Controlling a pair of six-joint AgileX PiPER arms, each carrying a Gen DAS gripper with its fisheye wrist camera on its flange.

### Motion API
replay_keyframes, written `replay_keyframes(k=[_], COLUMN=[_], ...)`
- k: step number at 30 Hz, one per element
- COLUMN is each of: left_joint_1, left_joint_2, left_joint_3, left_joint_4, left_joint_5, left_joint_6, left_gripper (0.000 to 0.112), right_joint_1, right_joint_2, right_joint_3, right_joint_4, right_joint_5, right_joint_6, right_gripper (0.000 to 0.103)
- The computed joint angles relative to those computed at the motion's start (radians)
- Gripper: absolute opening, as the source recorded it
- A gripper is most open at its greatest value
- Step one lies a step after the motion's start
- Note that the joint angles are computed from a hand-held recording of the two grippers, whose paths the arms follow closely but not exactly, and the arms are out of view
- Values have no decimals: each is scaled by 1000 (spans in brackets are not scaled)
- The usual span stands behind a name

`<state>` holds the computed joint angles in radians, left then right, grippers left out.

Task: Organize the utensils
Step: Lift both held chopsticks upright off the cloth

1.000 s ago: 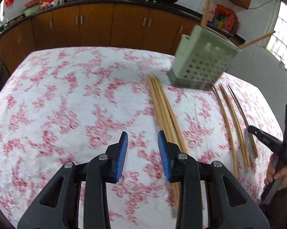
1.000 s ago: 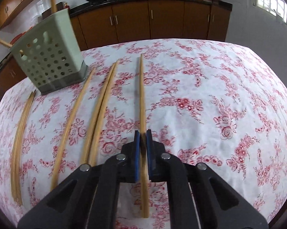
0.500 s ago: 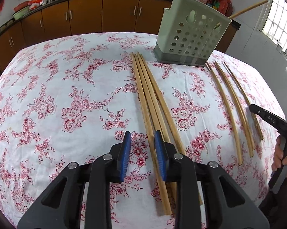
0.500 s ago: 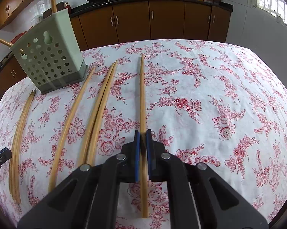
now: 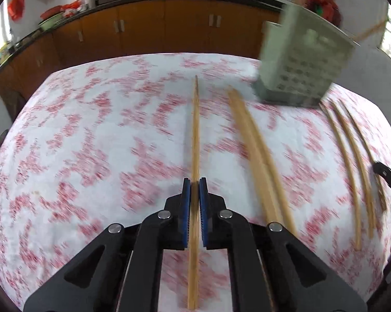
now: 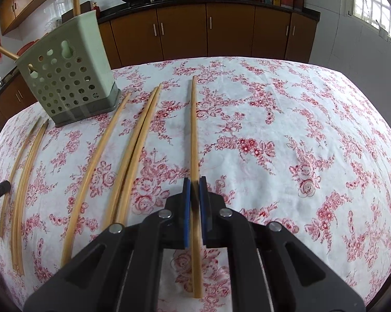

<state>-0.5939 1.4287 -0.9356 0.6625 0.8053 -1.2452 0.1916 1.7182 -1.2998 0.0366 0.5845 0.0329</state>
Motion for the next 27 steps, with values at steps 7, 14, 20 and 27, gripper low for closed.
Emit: replay_keyframes(k=[7, 14, 20, 27], left_joint_1=[204, 185, 167, 126], left_joint_2=[-38, -63, -80, -88], left_joint_3=[26, 87, 100, 104], left_joint_4=[-83, 17, 22, 35], left_joint_5=[-93, -141, -131, -85], left_joint_6=[150, 80, 57, 42], left_gripper=[7, 8, 9, 9], right_joint_1=[-52, -33, -40, -25], right_joint_2=[89, 92, 92, 45], right_joint_3=[-115, -107, -105, -36], right_joint_4=[33, -30, -8, -40], right_joint_5=[19, -8, -12, -35], right_joint_6=[6, 38, 20, 32], right_gripper=[8, 8, 8, 8])
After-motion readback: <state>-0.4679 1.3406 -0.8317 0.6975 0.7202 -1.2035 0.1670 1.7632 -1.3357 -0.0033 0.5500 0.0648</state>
